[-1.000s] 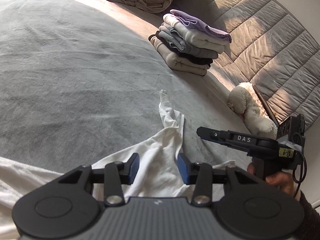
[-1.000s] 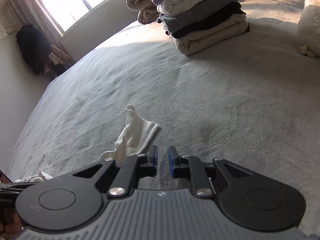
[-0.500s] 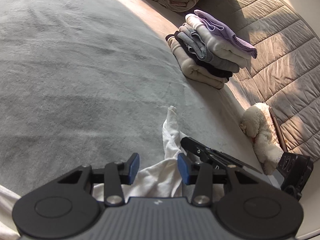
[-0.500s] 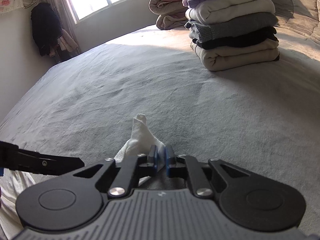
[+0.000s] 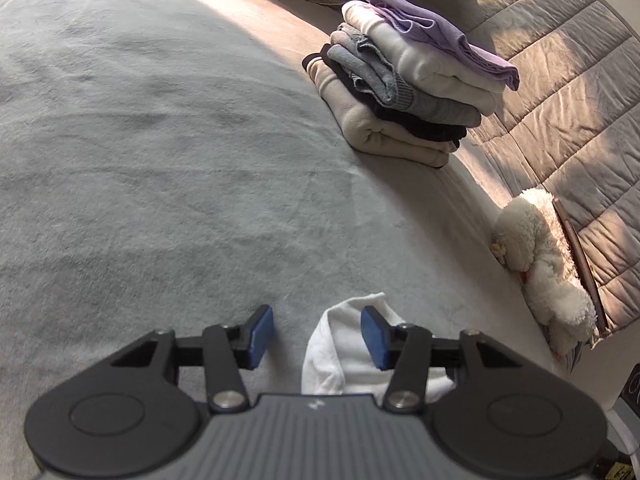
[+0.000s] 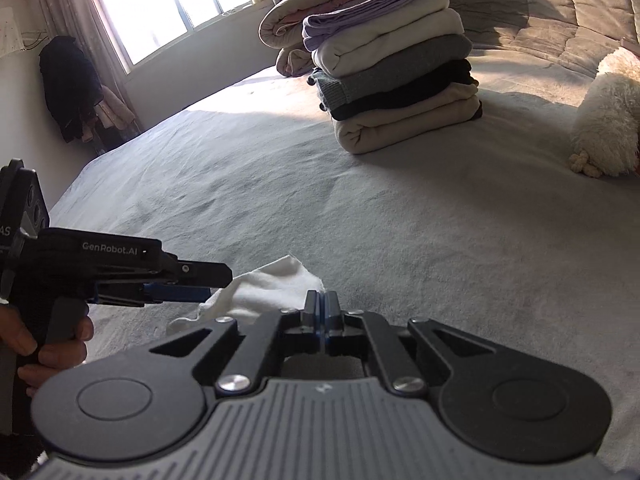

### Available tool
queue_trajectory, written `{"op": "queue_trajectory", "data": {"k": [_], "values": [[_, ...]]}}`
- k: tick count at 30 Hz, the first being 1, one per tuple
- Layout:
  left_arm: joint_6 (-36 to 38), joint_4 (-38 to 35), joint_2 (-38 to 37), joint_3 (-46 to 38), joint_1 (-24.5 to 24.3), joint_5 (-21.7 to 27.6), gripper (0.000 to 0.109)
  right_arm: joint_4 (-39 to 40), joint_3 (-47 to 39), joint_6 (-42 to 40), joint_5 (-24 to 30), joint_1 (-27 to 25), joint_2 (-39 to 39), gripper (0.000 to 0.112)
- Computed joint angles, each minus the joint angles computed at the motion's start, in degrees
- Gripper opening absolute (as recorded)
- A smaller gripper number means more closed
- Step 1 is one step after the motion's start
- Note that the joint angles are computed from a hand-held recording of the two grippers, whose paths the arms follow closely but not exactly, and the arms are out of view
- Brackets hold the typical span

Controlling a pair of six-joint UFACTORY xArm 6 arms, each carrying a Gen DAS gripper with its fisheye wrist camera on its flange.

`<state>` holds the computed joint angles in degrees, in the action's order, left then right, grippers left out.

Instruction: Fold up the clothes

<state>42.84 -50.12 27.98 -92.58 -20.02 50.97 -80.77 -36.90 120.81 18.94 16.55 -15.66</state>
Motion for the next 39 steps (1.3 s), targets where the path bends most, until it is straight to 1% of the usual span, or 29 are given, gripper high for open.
{"op": "queue_trajectory", "data": {"k": [3,5,6,7,9,11,13,14,15,16,18,21,22,25,28,32,35,37,39], "values": [[1.51,2.66,2.70,-4.59,-0.76,3.94,0.052,0.84,0.80,0.58,-2.23,-1.49,0.27,0.003],[1.84,4.55,4.15,-7.37,-1.21,6.16,0.052,1.43,1.03,0.54,-3.72,-2.39,0.64,0.008],[2.01,5.47,4.92,-8.83,-1.45,7.29,0.052,1.64,1.19,0.57,-3.87,-2.52,0.65,0.009],[2.24,5.87,5.23,-9.49,-1.59,7.93,0.052,1.65,1.41,0.80,-3.87,-2.62,0.51,0.015],[3.17,6.63,5.29,-9.69,-2.09,8.20,0.051,0.58,1.61,2.01,-4.59,-3.04,0.53,0.015],[4.65,7.20,4.19,-7.71,-2.92,5.97,0.047,-0.58,1.51,3.19,-5.31,-3.34,0.89,0.018],[5.73,7.59,2.99,-5.50,-3.67,3.33,0.033,-2.85,0.74,4.73,-5.32,-3.06,2.08,0.022],[5.56,6.97,2.76,-4.69,-3.74,2.54,0.018,-4.00,0.28,5.09,-4.78,-2.65,2.73,0.022],[5.39,6.34,2.56,-3.91,-3.82,1.76,0.009,-4.92,-0.17,4.90,-3.70,-1.99,3.33,0.022],[5.25,5.68,2.36,-3.14,-3.90,0.99,0.004,-5.72,-0.43,4.91,-3.03,-1.56,3.66,0.018],[6.66,2.67,1.22,-0.76,-3.72,-0.69,0.003,-7.18,-0.30,5.92,-3.00,-1.33,3.32,0.003],[9.71,-2.52,-1.78,2.93,-3.13,-1.07,0.002,-10.05,0.88,9.78,-4.91,-1.78,0.99,0.004],[11.01,-4.08,-2.94,4.15,-2.99,-1.13,0.002,-10.49,1.36,10.25,-4.66,-1.45,-0.08,0.003],[15.29,-7.73,-7.30,7.97,-2.66,-0.99,0.002,-9.58,3.38,9.03,-1.73,0.92,-5.04,0.003],[17.45,-9.53,-10.94,10.02,-2.24,1.14,0.002,-6.01,5.71,6.43,-0.60,2.45,-10.79,0.003],[17.95,-8.92,-14.87,11.12,-2.52,4.90,0.002,5.63,8.59,-2.22,4.44,6.64,-19.12,0.003],[18.24,-5.66,-17.24,11.59,-3.63,7.39,0.002,13.22,9.47,-6.93,9.67,10.73,-24.13,0.003],[18.77,-2.95,-18.70,11.97,-4.55,9.01,0.002,16.10,10.17,-8.24,12.01,12.75,-26.74,0.003],[20.01,-1.32,-20.07,13.44,-5.55,9.58,0.002,18.22,11.29,-8.93,15.07,15.31,-29.22,0.003]]}}
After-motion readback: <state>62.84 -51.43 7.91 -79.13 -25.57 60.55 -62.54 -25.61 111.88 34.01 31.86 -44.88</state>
